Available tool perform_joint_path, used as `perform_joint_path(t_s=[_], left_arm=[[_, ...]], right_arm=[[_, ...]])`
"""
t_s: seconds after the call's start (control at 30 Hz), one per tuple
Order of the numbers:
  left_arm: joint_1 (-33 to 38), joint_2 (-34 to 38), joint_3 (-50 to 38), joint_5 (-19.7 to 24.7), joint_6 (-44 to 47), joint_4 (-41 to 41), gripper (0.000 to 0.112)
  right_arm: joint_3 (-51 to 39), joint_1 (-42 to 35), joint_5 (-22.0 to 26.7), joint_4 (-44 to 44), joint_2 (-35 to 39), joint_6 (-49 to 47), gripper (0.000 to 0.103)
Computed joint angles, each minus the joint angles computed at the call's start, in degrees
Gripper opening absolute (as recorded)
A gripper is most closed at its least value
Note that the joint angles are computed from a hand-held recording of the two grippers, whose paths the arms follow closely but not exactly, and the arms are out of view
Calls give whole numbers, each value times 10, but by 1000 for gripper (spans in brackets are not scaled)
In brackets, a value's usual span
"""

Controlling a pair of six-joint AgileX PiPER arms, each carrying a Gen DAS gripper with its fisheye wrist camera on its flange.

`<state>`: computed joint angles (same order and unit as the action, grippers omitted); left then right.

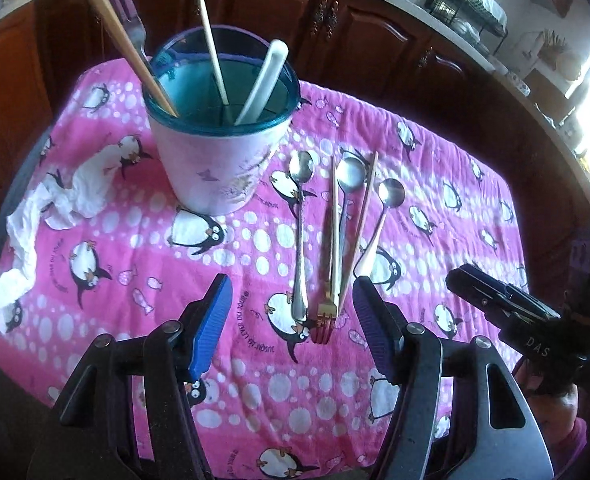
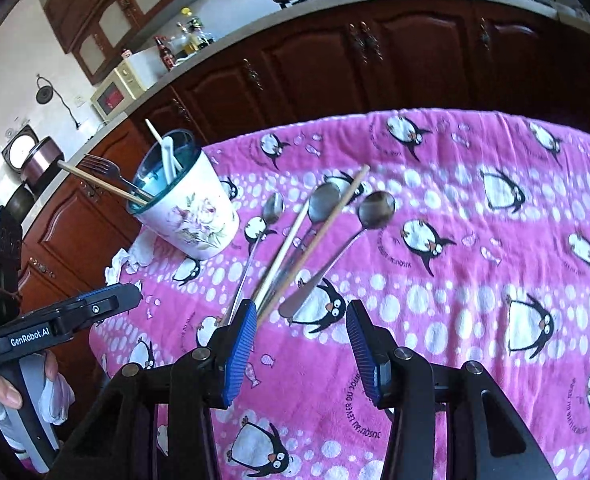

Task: Organize utensils
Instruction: 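Open both tools and move them back over the utensils on the cloth, then grasp a gold fork with the left tool while the right tool grasps a metal spoon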

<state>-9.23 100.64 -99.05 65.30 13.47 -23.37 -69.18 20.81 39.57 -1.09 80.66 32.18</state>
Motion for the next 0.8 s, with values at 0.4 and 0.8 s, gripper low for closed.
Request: perform_joint_path(t_s=[0.4, 0.8], left_arm=[[-44, 31, 23, -27, 23, 3, 60], [-80, 69, 19, -15, 52, 30, 28]], right_arm=[[-9, -55, -25, 126, 51, -111, 45], [-29, -75, -24, 165, 80, -145, 45]])
